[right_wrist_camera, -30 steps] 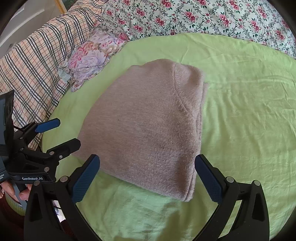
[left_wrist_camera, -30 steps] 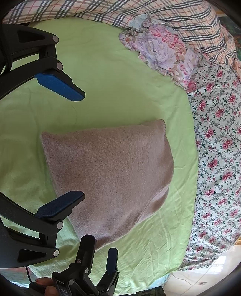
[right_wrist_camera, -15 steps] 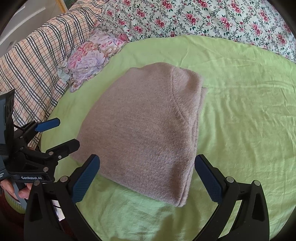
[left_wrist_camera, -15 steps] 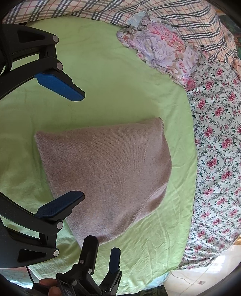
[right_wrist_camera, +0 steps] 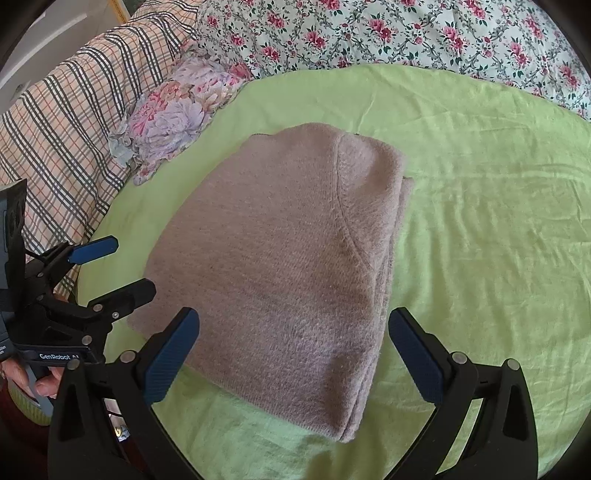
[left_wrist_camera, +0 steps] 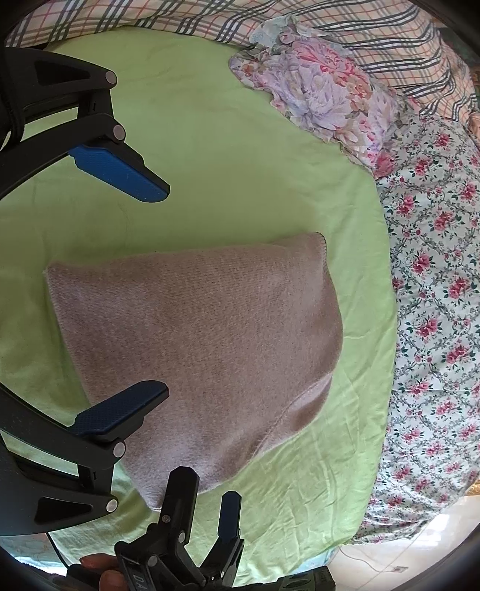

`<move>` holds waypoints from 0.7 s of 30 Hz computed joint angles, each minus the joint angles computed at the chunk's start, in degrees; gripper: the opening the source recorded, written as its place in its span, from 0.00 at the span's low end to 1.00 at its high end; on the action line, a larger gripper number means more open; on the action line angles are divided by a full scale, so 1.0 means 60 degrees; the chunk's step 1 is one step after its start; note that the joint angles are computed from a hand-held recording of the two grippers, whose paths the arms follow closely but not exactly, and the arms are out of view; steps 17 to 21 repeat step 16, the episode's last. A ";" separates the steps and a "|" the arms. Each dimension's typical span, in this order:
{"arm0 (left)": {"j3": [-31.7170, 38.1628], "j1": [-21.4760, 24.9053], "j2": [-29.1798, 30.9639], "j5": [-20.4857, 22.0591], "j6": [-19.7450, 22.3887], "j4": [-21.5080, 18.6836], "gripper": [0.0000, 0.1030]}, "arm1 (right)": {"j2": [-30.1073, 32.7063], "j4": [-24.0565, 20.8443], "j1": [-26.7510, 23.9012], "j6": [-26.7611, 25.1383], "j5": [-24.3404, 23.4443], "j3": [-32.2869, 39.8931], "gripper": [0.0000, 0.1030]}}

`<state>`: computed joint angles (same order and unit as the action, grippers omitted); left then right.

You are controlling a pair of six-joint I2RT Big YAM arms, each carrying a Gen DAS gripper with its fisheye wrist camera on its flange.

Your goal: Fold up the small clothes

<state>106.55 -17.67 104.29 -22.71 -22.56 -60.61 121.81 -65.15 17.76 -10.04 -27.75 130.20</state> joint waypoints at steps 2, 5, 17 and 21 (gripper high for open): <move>0.0134 -0.0007 0.0083 -0.0053 0.0062 -0.0069 0.95 | 0.0052 -0.0044 -0.0022 -0.0045 -0.0047 0.0106 0.99; 0.0250 0.0016 0.0162 -0.0046 0.0036 -0.0161 0.95 | 0.0114 -0.0136 -0.0019 -0.0020 -0.0024 0.0230 0.99; 0.0303 0.0071 0.0137 -0.0233 -0.0260 -0.0183 0.95 | 0.0784 -0.0846 0.0013 -0.0156 -0.0096 0.1475 0.99; 0.0303 0.0071 0.0137 -0.0233 -0.0260 -0.0183 0.95 | 0.0784 -0.0846 0.0013 -0.0156 -0.0096 0.1475 0.99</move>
